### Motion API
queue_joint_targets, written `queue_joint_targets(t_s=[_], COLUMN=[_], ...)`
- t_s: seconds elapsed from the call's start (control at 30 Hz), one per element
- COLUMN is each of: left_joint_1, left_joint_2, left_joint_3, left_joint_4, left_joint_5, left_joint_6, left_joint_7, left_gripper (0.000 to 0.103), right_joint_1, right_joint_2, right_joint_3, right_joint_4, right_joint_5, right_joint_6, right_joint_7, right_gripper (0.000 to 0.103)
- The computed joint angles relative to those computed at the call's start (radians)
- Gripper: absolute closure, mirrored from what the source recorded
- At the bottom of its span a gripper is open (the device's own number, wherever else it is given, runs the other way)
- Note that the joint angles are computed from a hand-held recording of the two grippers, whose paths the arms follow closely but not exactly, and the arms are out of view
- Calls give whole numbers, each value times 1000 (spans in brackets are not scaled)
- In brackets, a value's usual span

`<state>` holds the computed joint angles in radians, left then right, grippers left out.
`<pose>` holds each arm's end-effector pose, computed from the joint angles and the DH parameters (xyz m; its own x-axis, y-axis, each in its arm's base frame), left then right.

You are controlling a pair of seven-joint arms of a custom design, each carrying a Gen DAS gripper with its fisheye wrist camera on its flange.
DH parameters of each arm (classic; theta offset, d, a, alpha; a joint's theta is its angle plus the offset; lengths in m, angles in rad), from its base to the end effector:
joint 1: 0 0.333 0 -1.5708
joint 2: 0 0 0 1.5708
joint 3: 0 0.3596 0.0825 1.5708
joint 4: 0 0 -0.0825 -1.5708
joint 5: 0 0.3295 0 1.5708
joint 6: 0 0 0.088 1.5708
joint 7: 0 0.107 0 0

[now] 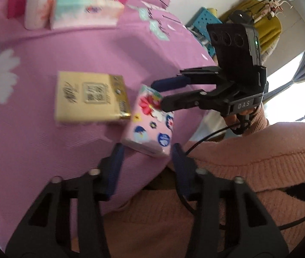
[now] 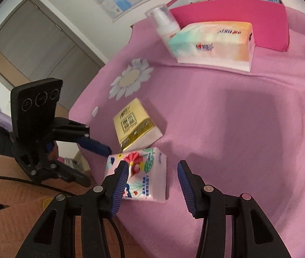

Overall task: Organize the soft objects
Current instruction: 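Move the right gripper to the pink floral tissue pack and grasp it, then lift the pink floral tissue pack and carry it toward the pink box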

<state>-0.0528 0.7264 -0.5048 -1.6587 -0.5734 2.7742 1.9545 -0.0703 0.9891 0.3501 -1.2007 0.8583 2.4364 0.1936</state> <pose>0.6468 -0.2808 0.3317 -0.3207 -0.7760 0.5431 -0.9178 0.1129 -0.3806 0.7673 0.1160 0.2814 0.7953 -0.5457 -0.2641 -0.5235 -0.3985 -0.7531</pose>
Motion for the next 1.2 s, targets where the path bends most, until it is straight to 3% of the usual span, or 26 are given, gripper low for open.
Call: queue_joint_targets(t_s=[0.1,0.2,0.3,0.5,0.8,1.0,1.2], left_joint_1=[5,-24,-32,-61,-84,-91,-99], left_joint_2=[31,46,67,98,131,131,149], left_joint_3=[-22,5,9,27,53,81,113], left_joint_4=[40,86,134,213,327,369,438], left_joint_5=[-6,15,22,50,109,164,223], left_joint_6=[-30,-56,-76,-58,-22,25,24], left_joint_7=[18,-1,-3,-15,-54,-97,-155], left_gripper=[61,61,61,61,61,61,61], right_joint_1=[-2,-7,-19,-48,-72,-62,-27], right_joint_2=[8,9,-18,-34,-45,-45,-24], right_joint_3=[0,3,22,51,68,73,58], right_joint_4=[0,-5,-62,-85,-44,0,84], right_joint_5=[-2,1,43,124,245,314,315], right_joint_6=[-6,-14,53,102,123,128,123], right_joint_7=[2,3,-53,-105,-161,-197,-178], right_gripper=[59,70,71,72,72,72,72])
